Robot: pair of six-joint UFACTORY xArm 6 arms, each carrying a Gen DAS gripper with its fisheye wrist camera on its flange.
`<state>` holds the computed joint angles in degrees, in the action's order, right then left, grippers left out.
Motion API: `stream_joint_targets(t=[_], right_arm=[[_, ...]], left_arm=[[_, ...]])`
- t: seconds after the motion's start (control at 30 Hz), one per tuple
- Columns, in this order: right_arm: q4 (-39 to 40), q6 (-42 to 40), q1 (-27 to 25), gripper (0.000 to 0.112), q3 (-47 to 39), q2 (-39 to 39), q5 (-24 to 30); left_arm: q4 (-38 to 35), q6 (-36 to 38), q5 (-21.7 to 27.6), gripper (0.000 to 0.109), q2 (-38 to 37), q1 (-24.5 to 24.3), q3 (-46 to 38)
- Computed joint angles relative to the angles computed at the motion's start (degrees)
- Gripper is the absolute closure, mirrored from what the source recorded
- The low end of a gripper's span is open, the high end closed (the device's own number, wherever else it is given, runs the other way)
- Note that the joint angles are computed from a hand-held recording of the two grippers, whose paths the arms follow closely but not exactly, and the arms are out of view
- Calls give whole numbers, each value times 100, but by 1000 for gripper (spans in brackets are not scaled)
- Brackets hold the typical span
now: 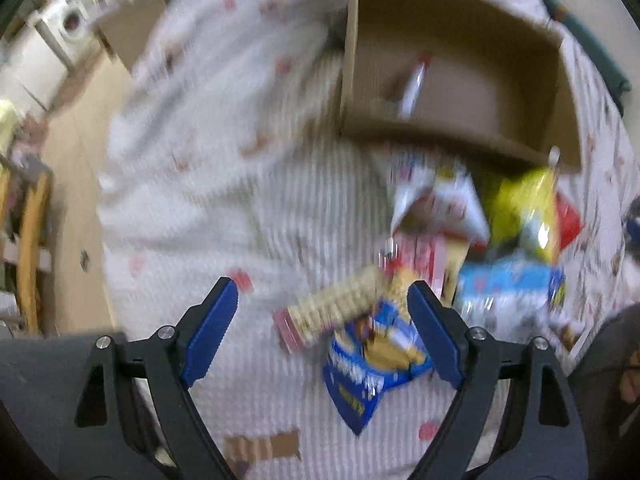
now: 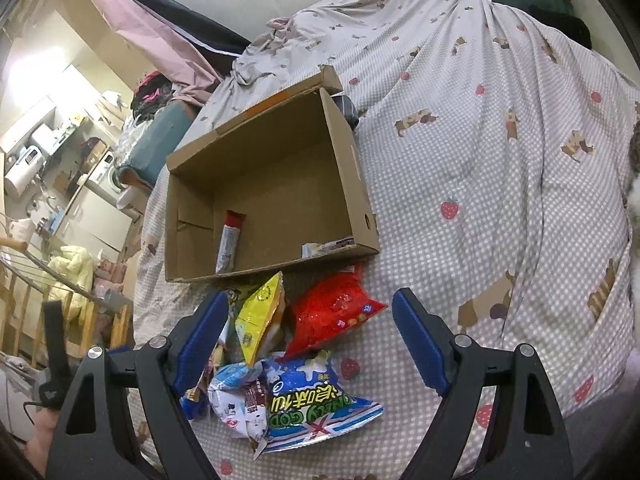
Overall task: Organize snacks
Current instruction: 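Grasp the blue-yellow chip bag with the left gripper from the pile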
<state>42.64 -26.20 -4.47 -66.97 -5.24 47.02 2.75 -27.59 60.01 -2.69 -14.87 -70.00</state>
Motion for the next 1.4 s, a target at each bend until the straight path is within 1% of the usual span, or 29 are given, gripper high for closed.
stream_joint_targets(t=[0.07, 0.13, 0.17, 0.23, 0.27, 0.3, 0.37, 0.47, 0.57, 0.6, 0.7, 0.8, 0.87, 0.97, 1.0, 1.1, 1.17, 1.2, 1.33, 1.4], right_arm=[[-33, 29, 10, 26, -7, 17, 10], [-86, 70, 19, 26, -14, 30, 8], [-109, 80, 23, 26, -1, 26, -3], [-143, 88, 37, 26, 4, 26, -12], [-152, 84, 32, 26, 0, 30, -5], [-174, 96, 32, 26, -6, 37, 6], [-168, 99, 24, 26, -16, 59, 38], [-142, 97, 14, 26, -35, 80, 65], [-183, 109, 24, 26, -41, 89, 67], [-186, 110, 22, 26, -44, 90, 76], [-184, 109, 27, 26, -29, 79, 54], [-186, 120, 20, 26, -36, 92, 74], [-200, 143, 23, 26, -55, 112, 86], [-205, 118, 41, 26, -51, 101, 73], [-204, 112, 43, 26, -47, 93, 68], [-137, 80, 11, 26, -39, 78, 75], [-82, 76, -25, 26, -46, 84, 92], [-58, 80, -43, 26, -55, 93, 110], [-31, 110, -84, 26, -99, 145, 184], [-16, 119, -94, 26, -131, 173, 233]], left_arm=[[-689, 150, -83, 24, -29, 141, 126], [-1121, 462, -123, 24, -22, 153, 124], [-1079, 591, -97, 24, 0, 97, 77], [-595, 859, 172, 24, 163, -162, -138], [-496, 996, 316, 24, 245, -251, -216], [-496, 1182, 452, 24, 317, -337, -265], [-594, 1306, 461, 24, 313, -402, -225], [-368, 1189, 517, 24, 348, -500, -234], [-650, 1417, 642, 24, 358, -477, -263], [-640, 1505, 674, 24, 359, -485, -273], [-240, 1683, 972, 24, 437, -647, -337], [-152, 1565, 990, 24, 538, -718, -340], [9, 1460, 947, 24, 757, -782, -466], [-237, 1407, 928, 34, 971, -633, -580], [-290, 1374, 926, 46, 1035, -610, -638], [-324, 1364, 808, 60, 971, -533, -632], [-452, 1371, 651, 64, 784, -506, -551], [-475, 1398, 577, 68, 710, -446, -503], [-720, 1301, 191, 70, 291, -241, -220], [-647, 1011, 0, 70, 153, -173, -131]])
